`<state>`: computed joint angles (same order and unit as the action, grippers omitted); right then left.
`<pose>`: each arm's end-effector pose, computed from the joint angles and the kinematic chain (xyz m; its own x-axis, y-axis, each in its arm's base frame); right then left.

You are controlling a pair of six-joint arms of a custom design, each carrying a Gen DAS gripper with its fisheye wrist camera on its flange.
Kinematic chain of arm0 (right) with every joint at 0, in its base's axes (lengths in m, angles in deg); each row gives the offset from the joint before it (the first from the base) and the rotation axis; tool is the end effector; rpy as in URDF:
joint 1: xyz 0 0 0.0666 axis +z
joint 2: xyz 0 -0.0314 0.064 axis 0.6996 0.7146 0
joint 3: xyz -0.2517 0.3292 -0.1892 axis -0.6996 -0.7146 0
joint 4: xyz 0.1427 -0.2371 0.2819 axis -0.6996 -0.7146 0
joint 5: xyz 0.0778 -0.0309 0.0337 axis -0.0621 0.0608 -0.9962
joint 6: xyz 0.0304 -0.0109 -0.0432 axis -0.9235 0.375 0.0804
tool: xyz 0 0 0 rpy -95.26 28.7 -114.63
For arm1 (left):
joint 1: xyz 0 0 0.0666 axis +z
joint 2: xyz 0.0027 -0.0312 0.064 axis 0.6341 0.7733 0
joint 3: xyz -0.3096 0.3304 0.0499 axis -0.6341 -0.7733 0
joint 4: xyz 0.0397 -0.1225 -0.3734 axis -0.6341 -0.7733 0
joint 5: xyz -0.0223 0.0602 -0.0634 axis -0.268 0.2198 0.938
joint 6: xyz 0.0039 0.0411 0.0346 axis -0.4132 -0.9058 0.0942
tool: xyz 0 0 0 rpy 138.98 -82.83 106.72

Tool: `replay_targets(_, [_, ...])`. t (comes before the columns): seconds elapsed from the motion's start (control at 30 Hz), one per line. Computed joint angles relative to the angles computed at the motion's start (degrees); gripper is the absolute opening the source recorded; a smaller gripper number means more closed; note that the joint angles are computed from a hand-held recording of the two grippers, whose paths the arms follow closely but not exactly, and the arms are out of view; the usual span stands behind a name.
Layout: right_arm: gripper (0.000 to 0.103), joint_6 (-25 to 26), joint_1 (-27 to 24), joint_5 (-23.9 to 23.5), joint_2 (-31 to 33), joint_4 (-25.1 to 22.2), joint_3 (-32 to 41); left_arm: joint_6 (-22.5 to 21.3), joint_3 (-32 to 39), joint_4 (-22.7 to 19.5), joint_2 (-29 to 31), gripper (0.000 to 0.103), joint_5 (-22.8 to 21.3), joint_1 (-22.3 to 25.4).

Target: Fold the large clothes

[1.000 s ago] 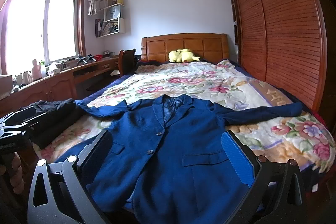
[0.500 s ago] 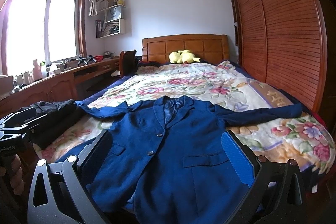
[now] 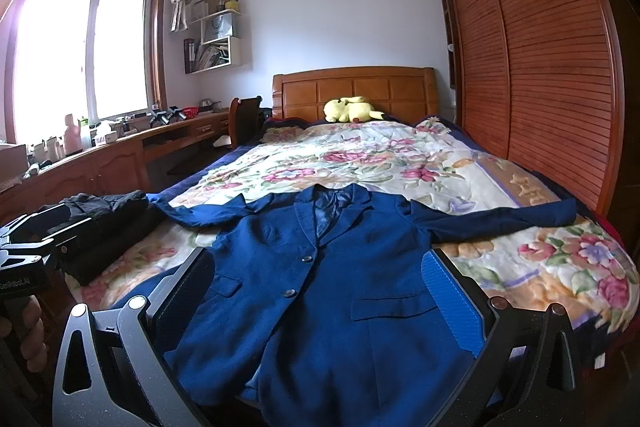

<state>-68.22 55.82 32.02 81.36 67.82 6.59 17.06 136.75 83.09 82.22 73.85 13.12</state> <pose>0.2193 0.0376 0.3005 -0.2047 0.0485 -0.9776 -0.0137 0.9985 0.0525 0.4296 -0.2118 0.4123 -0.3540 0.1316 -0.9259 0.4231 0.9055 -0.0331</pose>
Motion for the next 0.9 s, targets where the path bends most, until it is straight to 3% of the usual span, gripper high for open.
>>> replay_targets(0.37, [0.103, 0.01, -0.58, -0.95, 0.91, 0.53, -0.09, -0.07, -0.07, -0.12, 0.05, 0.103, -0.01, -0.04])
replay_targets(0.9, [0.103, 0.90, -4.09, -6.67, 15.20, 5.95, 3.60, -0.68, 1.74, -1.15, 7.41, 0.103, -2.28, 2.49])
